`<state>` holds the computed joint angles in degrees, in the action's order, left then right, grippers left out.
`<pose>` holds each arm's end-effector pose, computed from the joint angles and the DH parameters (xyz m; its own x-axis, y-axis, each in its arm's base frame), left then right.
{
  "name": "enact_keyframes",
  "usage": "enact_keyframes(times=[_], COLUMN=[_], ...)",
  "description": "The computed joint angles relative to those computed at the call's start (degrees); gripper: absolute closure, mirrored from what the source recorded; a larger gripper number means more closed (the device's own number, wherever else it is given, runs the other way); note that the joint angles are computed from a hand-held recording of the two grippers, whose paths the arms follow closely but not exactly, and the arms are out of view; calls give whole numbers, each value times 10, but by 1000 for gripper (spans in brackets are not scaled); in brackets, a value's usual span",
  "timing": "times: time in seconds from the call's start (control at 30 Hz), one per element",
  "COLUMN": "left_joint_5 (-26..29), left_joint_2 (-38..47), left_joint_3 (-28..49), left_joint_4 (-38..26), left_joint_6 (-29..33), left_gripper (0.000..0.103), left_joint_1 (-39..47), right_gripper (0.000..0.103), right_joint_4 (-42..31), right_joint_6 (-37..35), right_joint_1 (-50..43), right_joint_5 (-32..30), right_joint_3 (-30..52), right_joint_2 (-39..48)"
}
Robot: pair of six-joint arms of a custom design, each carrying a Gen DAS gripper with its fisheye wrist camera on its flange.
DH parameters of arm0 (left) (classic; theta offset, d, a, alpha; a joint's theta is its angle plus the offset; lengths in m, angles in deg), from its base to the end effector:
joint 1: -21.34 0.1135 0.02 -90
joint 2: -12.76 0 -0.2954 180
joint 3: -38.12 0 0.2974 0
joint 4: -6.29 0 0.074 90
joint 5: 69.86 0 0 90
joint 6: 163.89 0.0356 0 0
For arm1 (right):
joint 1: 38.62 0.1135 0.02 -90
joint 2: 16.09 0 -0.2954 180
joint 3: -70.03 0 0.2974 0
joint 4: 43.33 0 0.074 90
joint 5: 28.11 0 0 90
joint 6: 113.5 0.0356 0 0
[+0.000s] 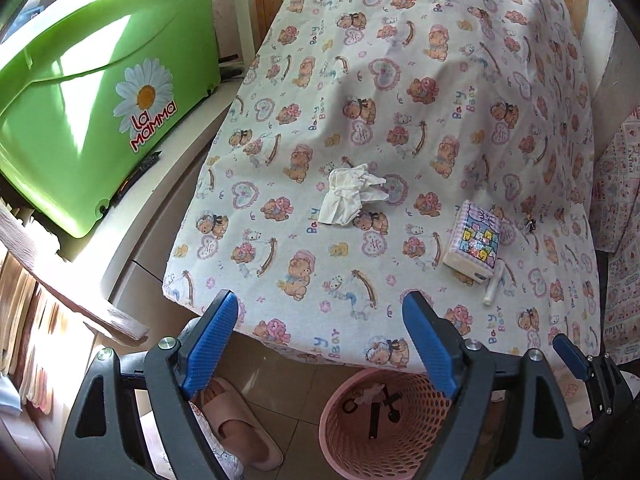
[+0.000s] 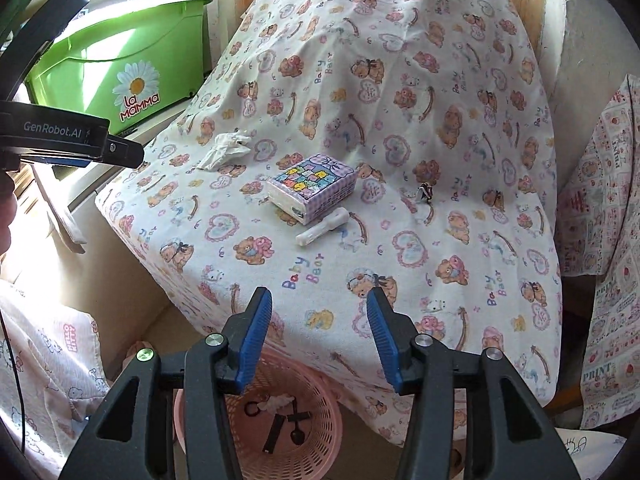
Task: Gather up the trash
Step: 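Move both tools back up over the table, then lower the right tool onto the white plastic cylinder and close on it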
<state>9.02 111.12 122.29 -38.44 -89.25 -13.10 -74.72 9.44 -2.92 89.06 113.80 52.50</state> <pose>0.3400 -0.2248 0.2396 -0.8063 0.2378 -0.5415 0.2688 0.9629 0.0225 0.2051 0.1274 0.1759 -0.7366 0.0664 -0.6731 0.1044 0.9944 -0.0161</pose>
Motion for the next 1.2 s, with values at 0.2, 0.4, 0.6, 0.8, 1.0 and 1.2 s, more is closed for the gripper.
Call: enact_keyframes(times=[0.2, 0.4, 0.6, 0.8, 1.0, 1.2], left_joint_5=[8, -4, -4, -5, 0, -4], left_joint_2=[2, 19, 16, 10, 19, 28], left_joint_3=[-15, -32, -36, -47, -43, -36], left_joint_4=[36, 64, 78, 92, 91, 88], left_joint_6=[-6, -1, -8, -15, -30, -38], left_gripper=[20, 20, 20, 20, 20, 20], left_joint_1=[-2, 3, 17, 23, 26, 26], right_gripper=[51, 49, 49, 49, 49, 49], right_joint_4=[6, 18, 19, 36, 78, 88], right_joint_6=[-8, -39, -104, -127, -108, -120], right_joint_1=[-11, -40, -110, -222, -298, -294], right_joint_5=[9, 9, -34, -151, -256, -274], right_joint_3=[0, 5, 43, 77, 73, 96], right_joint_2=[3, -7, -2, 23, 65, 131])
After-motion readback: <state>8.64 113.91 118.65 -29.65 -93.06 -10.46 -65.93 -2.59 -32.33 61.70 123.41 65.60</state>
